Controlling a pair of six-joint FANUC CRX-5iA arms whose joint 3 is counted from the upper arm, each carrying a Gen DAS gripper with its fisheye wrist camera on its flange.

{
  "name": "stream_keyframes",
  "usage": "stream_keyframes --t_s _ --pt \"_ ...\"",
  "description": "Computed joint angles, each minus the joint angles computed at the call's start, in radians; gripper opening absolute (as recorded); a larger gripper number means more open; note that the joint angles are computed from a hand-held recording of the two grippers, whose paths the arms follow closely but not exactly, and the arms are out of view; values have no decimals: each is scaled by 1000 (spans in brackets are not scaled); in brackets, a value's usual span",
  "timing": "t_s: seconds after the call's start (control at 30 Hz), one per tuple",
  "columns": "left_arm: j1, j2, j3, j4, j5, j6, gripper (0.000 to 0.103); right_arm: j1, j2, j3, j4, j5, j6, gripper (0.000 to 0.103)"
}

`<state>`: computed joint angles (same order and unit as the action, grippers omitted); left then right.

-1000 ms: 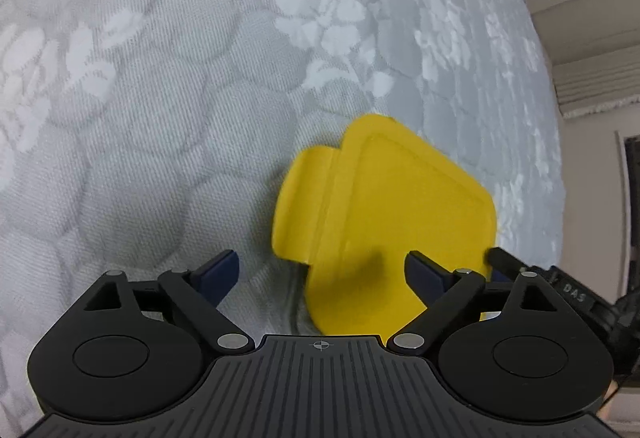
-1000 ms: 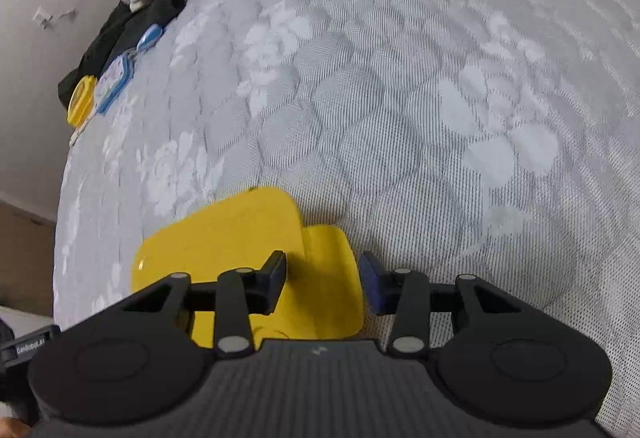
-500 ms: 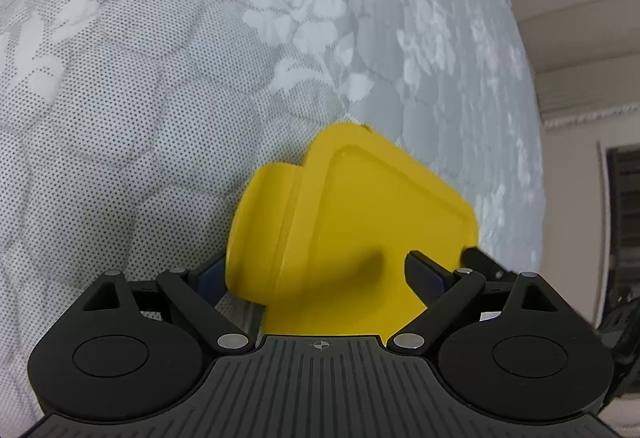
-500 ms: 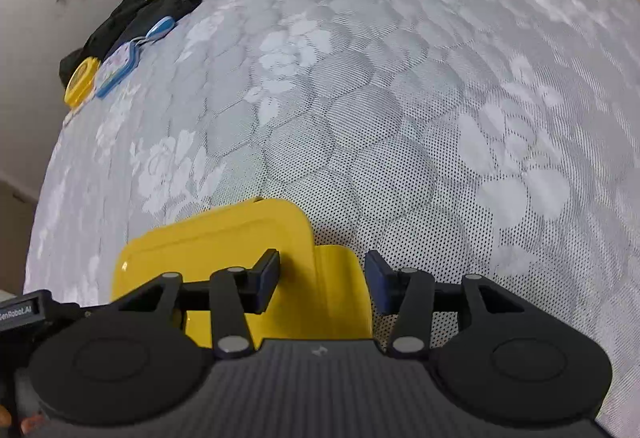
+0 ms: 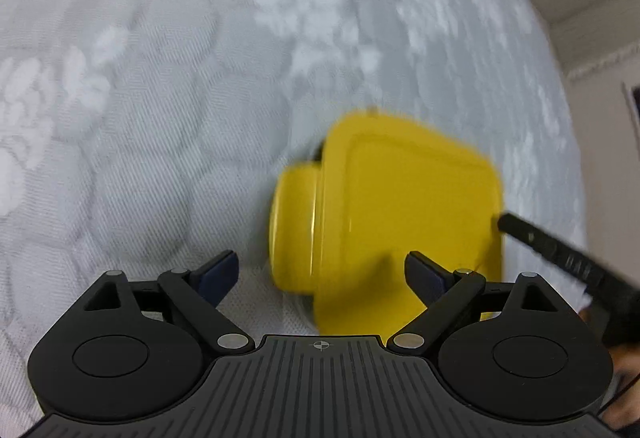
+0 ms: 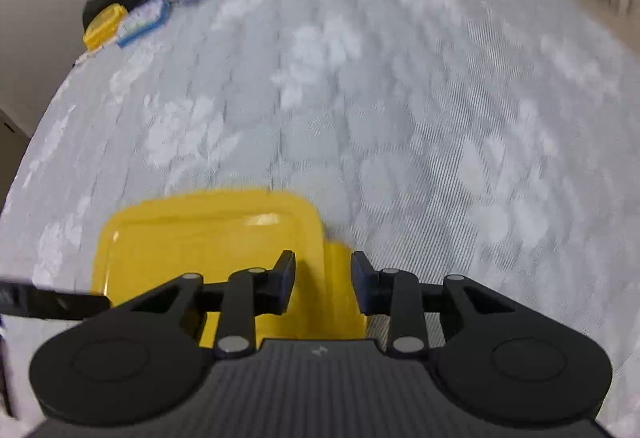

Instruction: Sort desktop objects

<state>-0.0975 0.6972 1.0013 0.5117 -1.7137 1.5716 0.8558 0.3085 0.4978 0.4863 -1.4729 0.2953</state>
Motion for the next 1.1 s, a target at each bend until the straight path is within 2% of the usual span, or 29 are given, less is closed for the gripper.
stream_keyframes --t_s 0.1,0.2,0.3,0.33,0.4,0.5,0.63,0.9,1.1 --pt "18 -50 -96 89 93 -4 94 8 -40 -48 30 97 -37 30" --pt "22 -81 -187 208 134 -36 94 -12 -72 -72 -65 217 -38 30" --pt "6 -75 -208 237 108 -45 94 -27 -31 -8 -148 179 -4 30" --pt "-2 -66 -186 204 92 -41 93 -30 -11 19 -165 147 6 30" --pt "-15 -67 -176 151 85 -61 93 -30 2 29 -180 128 0 21" --pt "-30 -65 -146 109 70 -88 93 -32 16 65 -198 101 -4 21" --pt "-48 -80 -141 59 69 -150 93 -37 0 45 -215 121 -19 22" --pt "-55 -96 -151 34 68 -174 93 -41 20 75 -220 99 1 22" --pt "-51 -84 -121 35 42 -155 93 -35 1 44 -193 125 -39 22"
